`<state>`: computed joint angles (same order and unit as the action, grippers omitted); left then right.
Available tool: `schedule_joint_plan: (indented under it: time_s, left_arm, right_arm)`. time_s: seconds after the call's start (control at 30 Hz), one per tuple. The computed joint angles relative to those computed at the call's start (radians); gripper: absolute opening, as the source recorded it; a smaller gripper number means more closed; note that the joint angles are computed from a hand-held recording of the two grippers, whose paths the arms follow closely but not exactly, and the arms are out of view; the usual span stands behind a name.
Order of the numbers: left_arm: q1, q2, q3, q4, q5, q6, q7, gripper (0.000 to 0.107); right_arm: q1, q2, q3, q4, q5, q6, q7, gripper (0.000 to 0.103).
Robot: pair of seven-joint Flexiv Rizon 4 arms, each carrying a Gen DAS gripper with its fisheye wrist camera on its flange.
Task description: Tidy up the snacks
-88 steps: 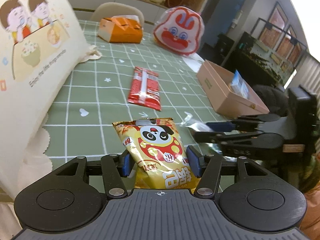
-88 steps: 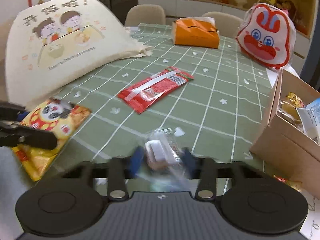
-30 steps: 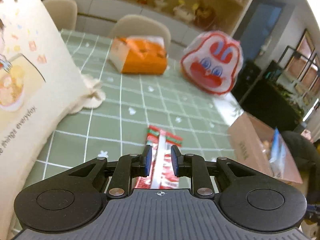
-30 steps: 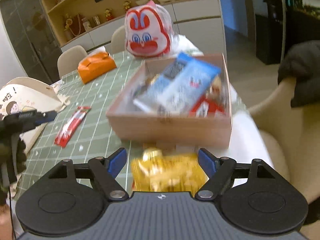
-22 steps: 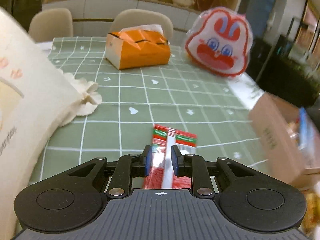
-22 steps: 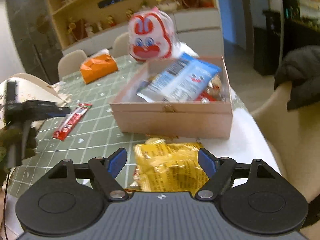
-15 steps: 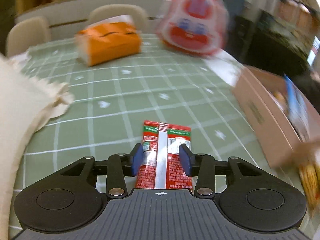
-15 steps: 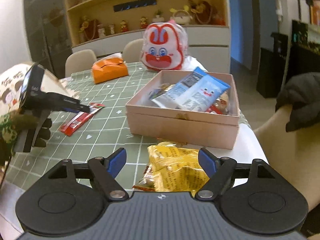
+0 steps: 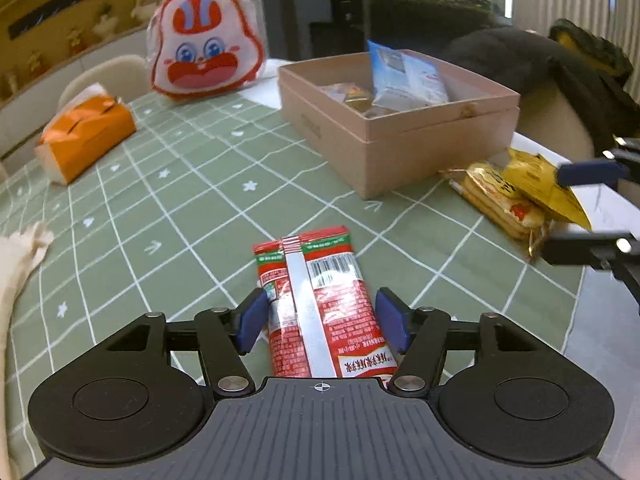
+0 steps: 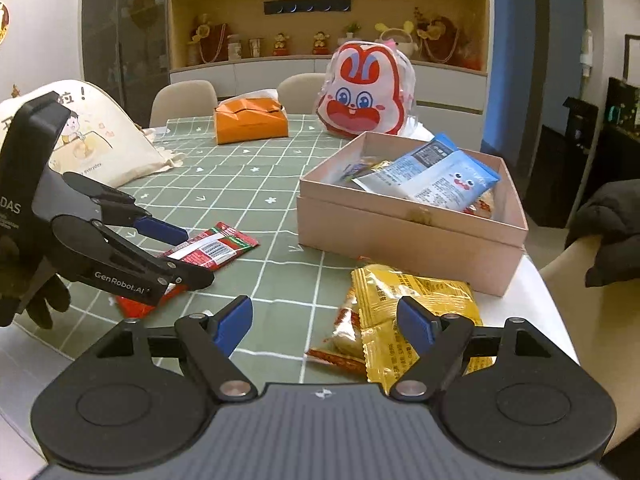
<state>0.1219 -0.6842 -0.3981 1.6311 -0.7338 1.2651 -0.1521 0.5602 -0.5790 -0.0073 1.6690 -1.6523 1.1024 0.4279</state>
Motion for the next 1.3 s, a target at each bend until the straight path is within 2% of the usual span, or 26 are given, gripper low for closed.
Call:
schedule_joint_plan:
  time_s: [0.07,0.1,0.2,0.3,0.37,0.47,0.57,0.67,0.7,0.77,0.83,0.9,1.0,1.07,1.2,1.3]
  left_arm:
    - [-0.016,-0.011,0.036,-0.036,0.010,-0.053,-0.067,0.069]
    - [-0.009,-0.012,0.030,-0.037,0.000,-0.061,-0.068,0.067]
    - [0.014,0.000,-0.002,-0.005,-0.042,-0.034,-0.028,0.066]
    - [0.065,0.026,-0.086,0.070,-0.161,0.023,0.048,0.065]
    - [0.076,0.037,-0.098,0.084,-0.210,0.010,0.080,0.063]
    - [0.064,0.048,-0.059,0.073,-0.241,-0.062,0.076,0.057]
    - [0.050,0.060,-0.014,0.067,-0.260,-0.130,0.077,0.056]
    - [0.031,0.072,0.009,0.081,-0.312,-0.130,0.122,0.056]
    - [0.022,0.075,0.014,0.086,-0.334,-0.125,0.135,0.056]
    - [0.003,0.080,0.032,0.090,-0.360,-0.120,0.156,0.056]
    - [-0.014,0.085,0.049,0.094,-0.378,-0.114,0.176,0.057]
    - [-0.026,0.089,0.061,0.098,-0.394,-0.112,0.192,0.057]
    - [-0.039,0.091,0.067,0.102,-0.429,-0.101,0.228,0.057]
    - [-0.045,0.091,0.071,0.102,-0.450,-0.099,0.246,0.057]
    - [-0.060,0.096,0.088,0.106,-0.469,-0.102,0.249,0.057]
    - [-0.072,0.101,0.090,0.114,-0.497,-0.080,0.279,0.057]
  right_arm:
    - [0.000,0.011,0.001,0.018,-0.008,-0.009,0.012,0.080]
    - [-0.001,0.019,0.003,0.029,-0.013,-0.015,0.024,0.080]
    - [-0.009,0.047,0.011,0.071,-0.028,-0.054,0.077,0.081]
    - [-0.022,0.068,0.024,0.108,-0.012,-0.103,0.146,0.082]
    - [-0.027,0.075,0.029,0.123,0.021,-0.134,0.163,0.082]
    - [-0.036,0.076,0.031,0.126,0.063,-0.145,0.170,0.082]
    - [-0.058,0.074,0.030,0.123,0.090,-0.100,0.200,0.085]
    - [-0.083,0.050,0.022,0.107,0.108,-0.010,0.229,0.087]
    - [-0.075,0.043,0.014,0.100,0.106,-0.013,0.236,0.087]
    - [-0.055,0.024,0.006,0.077,0.114,-0.028,0.194,0.085]
    - [-0.050,0.006,-0.002,0.049,0.087,0.023,0.162,0.079]
    - [-0.043,-0.014,0.000,0.019,0.079,0.075,0.076,0.073]
    - [-0.027,-0.023,0.002,0.004,0.092,0.124,-0.051,0.074]
    - [-0.013,-0.017,0.003,0.010,0.130,0.121,-0.113,0.076]
    - [0.032,0.018,-0.007,0.055,0.219,-0.007,-0.169,0.081]
    - [0.071,0.045,-0.002,0.091,0.293,-0.173,-0.218,0.081]
